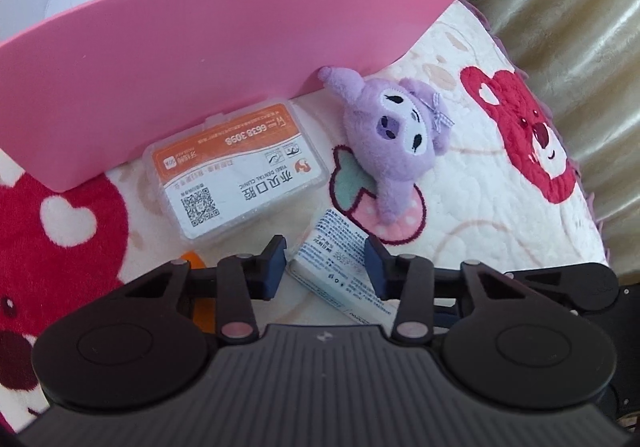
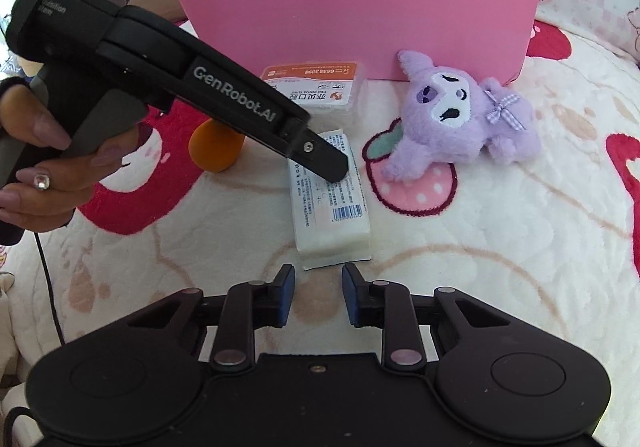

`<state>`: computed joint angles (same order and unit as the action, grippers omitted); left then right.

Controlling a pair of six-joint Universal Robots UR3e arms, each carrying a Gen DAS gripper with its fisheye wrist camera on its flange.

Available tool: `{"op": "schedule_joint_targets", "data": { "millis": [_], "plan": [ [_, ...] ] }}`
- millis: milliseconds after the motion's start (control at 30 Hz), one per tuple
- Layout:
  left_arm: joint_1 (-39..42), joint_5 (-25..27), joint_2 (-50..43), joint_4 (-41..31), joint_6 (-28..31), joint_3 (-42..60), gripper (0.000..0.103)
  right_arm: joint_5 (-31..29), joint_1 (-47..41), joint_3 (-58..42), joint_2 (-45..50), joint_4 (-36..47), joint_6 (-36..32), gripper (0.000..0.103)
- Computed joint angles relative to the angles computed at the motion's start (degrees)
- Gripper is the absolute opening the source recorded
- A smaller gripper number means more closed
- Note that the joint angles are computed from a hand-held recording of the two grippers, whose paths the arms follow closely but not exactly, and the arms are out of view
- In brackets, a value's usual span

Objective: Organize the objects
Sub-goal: 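Move the left tool down to the white wrapped bar, then close the left tool on the white wrapped bar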

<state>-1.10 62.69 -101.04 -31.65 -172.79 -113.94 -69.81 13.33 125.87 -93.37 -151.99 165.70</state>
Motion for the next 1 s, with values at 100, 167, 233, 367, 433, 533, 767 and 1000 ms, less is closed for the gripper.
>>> {"op": "schedule_joint_targets", "data": {
  "millis": [100, 167, 233, 367, 433, 533, 767, 1000],
  "plan": [
    [0.44, -0.81, 0.71, -2.64, 0.15, 0.31, 0.039, 2.11, -1.89, 0.4, -0.67, 0.66, 0.41, 0.03],
    [0.21, -0.66, 1.5, -4.16, 0.14, 0.24, 0.039, 2.47, -2.79, 0.18, -1.69, 2.12, 0.15, 0.03],
    [-0.11, -0.18, 2.37, -5.93, -0.26, 0.16, 0.039, 2.64, -3.15, 0.79, -1.91, 1.81, -0.2, 0.034],
    [1.04, -1.93, 4.14, -10.17, -1.22, -0.53, 0.039, 1.66, -2.87, 0.47, -1.56, 1.11, 0.58, 0.035],
    [1.62, -3.25, 5.08, -12.77, -1.18, -0.86, 0.039, 1.49, -3.25, 0.34, -1.79, 1.04, 0.9, 0.039],
    [2.44, -5.8, 6.19, -16.17, -1.69, -1.61, 0.038, 1.37, -3.79, 1.02, -2.18, -0.04, 0.33, 0.046],
    [4.74, -5.89, 9.22, -18.98, -1.92, -1.61, 0.041, 3.75, -6.18, 4.07, -3.07, -1.89, -2.04, 0.05],
    [4.23, -6.53, 6.41, -13.11, -4.85, -2.5, 0.035, 3.51, -5.19, 4.68, -1.8, -4.83, -1.32, 0.053]
  ]
}}
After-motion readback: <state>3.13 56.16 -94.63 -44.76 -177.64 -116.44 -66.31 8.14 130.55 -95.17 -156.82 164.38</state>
